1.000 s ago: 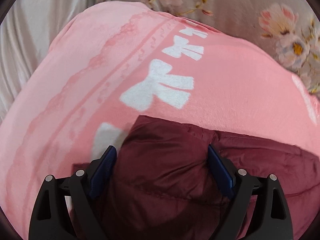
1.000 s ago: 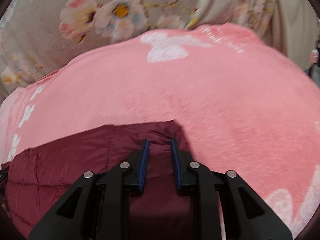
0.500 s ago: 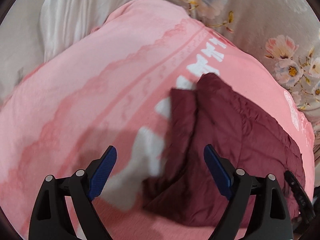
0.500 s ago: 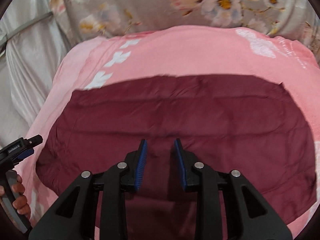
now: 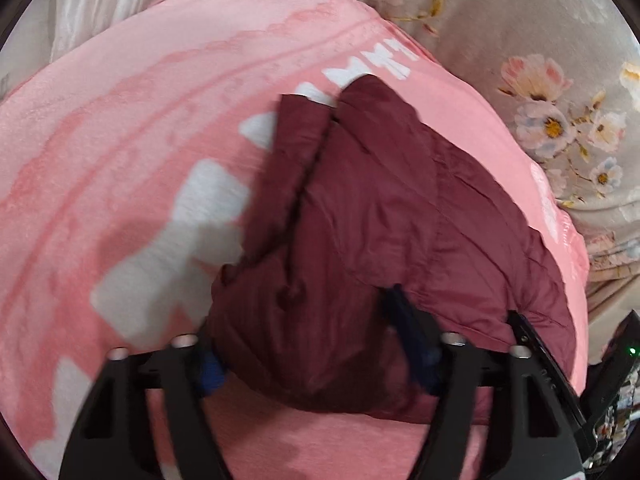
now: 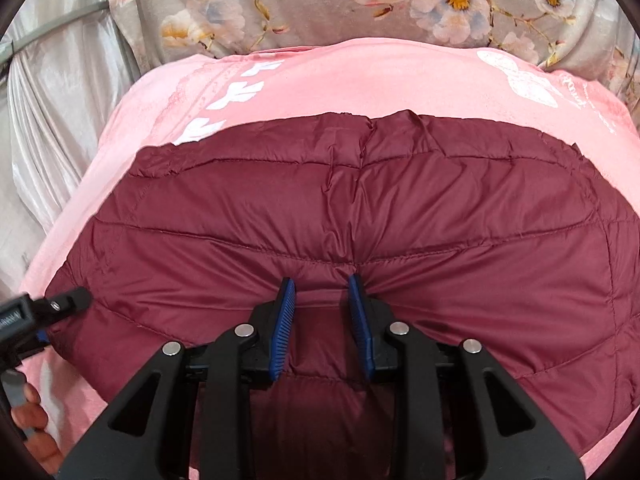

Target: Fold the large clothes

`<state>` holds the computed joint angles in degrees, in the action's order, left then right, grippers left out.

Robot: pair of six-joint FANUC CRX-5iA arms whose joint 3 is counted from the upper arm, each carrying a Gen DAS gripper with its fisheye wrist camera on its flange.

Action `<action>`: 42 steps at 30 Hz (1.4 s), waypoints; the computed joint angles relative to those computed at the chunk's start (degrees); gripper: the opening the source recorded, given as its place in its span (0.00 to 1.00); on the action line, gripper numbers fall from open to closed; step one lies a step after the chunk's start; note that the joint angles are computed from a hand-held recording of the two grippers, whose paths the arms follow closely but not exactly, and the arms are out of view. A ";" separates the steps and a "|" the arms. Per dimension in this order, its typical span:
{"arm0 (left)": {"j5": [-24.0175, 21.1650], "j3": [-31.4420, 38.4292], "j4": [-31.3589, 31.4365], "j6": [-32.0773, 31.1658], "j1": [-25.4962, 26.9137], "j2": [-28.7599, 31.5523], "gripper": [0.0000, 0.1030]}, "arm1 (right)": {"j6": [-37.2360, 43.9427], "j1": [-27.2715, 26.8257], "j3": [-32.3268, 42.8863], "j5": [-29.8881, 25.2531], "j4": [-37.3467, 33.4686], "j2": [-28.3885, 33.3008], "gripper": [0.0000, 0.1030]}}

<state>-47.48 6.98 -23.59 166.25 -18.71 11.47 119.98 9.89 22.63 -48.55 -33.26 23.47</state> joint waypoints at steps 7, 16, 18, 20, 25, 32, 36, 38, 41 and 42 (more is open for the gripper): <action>-7.67 8.88 -8.57 -1.79 -6.05 1.18 0.12 | 4.74 -7.32 -1.62 -9.39 -8.41 -2.92 0.02; -7.81 22.27 -12.62 -13.11 -12.87 4.91 0.11 | 4.46 -9.16 -0.21 -13.80 -10.67 -0.43 0.00; -8.62 26.78 -11.79 -17.23 -14.13 7.57 0.11 | 4.02 -10.23 0.88 -15.85 -11.98 0.13 0.00; -9.87 32.11 -10.75 -21.72 -15.20 10.93 0.11 | 3.75 -11.78 1.68 -17.87 -13.55 0.21 0.00; -13.18 47.28 -3.46 -32.83 -15.81 22.39 0.12 | 3.38 -16.46 0.85 -16.52 -13.37 -1.99 0.00; -23.76 72.31 10.48 -42.29 -14.70 42.63 0.20 | -0.54 -21.17 0.43 -10.30 -8.73 -2.63 0.01; -24.13 71.58 11.83 -41.02 -15.04 43.78 0.23 | -2.35 -22.50 -0.09 -6.96 -6.84 -3.34 0.04; -19.05 62.11 11.70 -41.10 -15.32 37.98 0.34 | -1.64 -23.63 0.25 -6.86 -8.38 -3.53 0.20; -10.82 50.47 12.07 -40.05 -15.06 30.25 0.67 | 1.98 -25.60 0.94 -7.03 -13.53 -4.37 0.41; -8.57 46.43 8.98 -36.37 -15.42 26.79 0.74 | 2.50 -25.60 1.85 -7.27 -14.55 -4.23 0.44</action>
<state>-56.05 53.41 -14.61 129.88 -34.13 38.26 122.47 -15.70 24.47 -55.82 -47.81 19.24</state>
